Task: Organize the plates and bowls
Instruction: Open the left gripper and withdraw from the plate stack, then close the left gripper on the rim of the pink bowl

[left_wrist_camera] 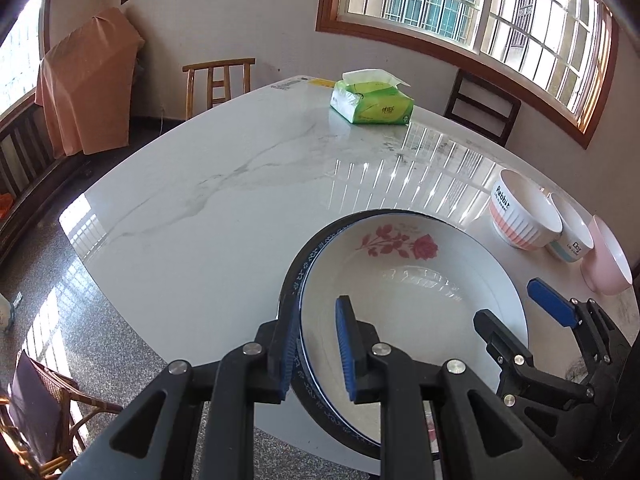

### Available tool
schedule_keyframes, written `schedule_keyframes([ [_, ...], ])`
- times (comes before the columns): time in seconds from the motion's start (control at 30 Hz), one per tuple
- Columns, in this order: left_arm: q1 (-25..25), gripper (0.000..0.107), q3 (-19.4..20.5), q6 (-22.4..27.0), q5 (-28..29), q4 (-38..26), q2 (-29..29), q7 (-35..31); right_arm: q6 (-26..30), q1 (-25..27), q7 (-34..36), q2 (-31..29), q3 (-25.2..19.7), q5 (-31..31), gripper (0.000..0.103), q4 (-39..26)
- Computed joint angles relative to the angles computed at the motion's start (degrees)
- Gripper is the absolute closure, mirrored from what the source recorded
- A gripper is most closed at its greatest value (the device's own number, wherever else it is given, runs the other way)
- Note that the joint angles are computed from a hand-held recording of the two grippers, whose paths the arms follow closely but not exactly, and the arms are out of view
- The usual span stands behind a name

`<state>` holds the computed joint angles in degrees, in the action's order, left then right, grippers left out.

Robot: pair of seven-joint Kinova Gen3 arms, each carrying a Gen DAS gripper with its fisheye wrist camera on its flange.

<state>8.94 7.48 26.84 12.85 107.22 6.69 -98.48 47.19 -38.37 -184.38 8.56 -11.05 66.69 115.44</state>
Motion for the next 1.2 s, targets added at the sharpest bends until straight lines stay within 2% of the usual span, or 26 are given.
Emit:
schedule_keyframes([
  [0.07, 0.6, 0.088, -0.4, -0.1, -0.6, 0.2, -0.1, 0.6, 2.9, -0.2, -3.1, 0.0, -1.4, 2.8, 0.037, 0.8],
  [0.17, 5.3, 0.088, -5.3, 0.1, 0.5, 0.5, -1.1, 0.2, 5.4, -1.9, -10.1, -1.8, -0.9, 5.7, 0.037, 3.7],
  [0.27, 10.1, 0.088, -9.0, -1.9, -2.0, 2.0, -2.8, 1.6, 6.5, -1.0, -17.1, -5.4, -1.9, 6.3, 0.037, 7.7],
  [0.47, 11.9, 0.086, -8.2, -3.2, 0.6, 4.2, -6.4, -2.7, 8.1, 1.4, -26.8, -14.2, -5.6, 3.0, 0.036, 17.5],
  [0.53, 12.7, 0.082, -7.5, -2.7, 2.5, 4.3, -7.0, -5.2, 10.3, 3.2, -28.5, -17.4, -8.2, 0.5, 0.036, 19.9],
  [0.63, 14.3, 0.075, -6.6, 0.0, 8.0, 3.7, -7.1, -10.8, 9.7, 4.0, -30.7, -24.5, -8.1, -3.5, 0.036, 24.0],
  [0.8, 17.6, 0.075, -4.7, 10.9, 16.2, -2.5, -3.5, -17.6, 6.6, 11.9, -28.7, -37.3, -11.5, -12.1, 0.036, 29.2],
  [0.83, 17.7, 0.075, -3.8, 13.2, 17.4, -4.2, -2.5, -17.9, 7.0, 11.8, -27.0, -39.6, -10.8, -14.1, 0.036, 29.7],
  [0.9, 19.0, 0.075, -2.6, 17.9, 17.4, -9.1, 0.0, -16.6, 9.6, 8.4, -22.3, -43.2, -6.5, -17.3, 0.038, 29.8],
  [1.0, 16.2, 0.075, 4.7, 23.3, 17.3, -17.1, 4.4, -14.4, 16.4, 1.1, -15.3, -49.5, 0.9, -19.0, 0.049, 28.4],
  [1.07, 17.2, 0.075, 8.3, 23.0, 13.3, -22.4, 7.2, -9.8, 21.1, -3.2, -10.7, -53.6, 5.5, -18.5, 0.049, 26.2],
  [1.2, 24.6, 0.075, 8.1, 20.3, 4.0, -33.0, 13.8, -3.2, 30.2, -13.1, -1.4, -60.1, 15.7, -15.7, 0.049, 19.7],
])
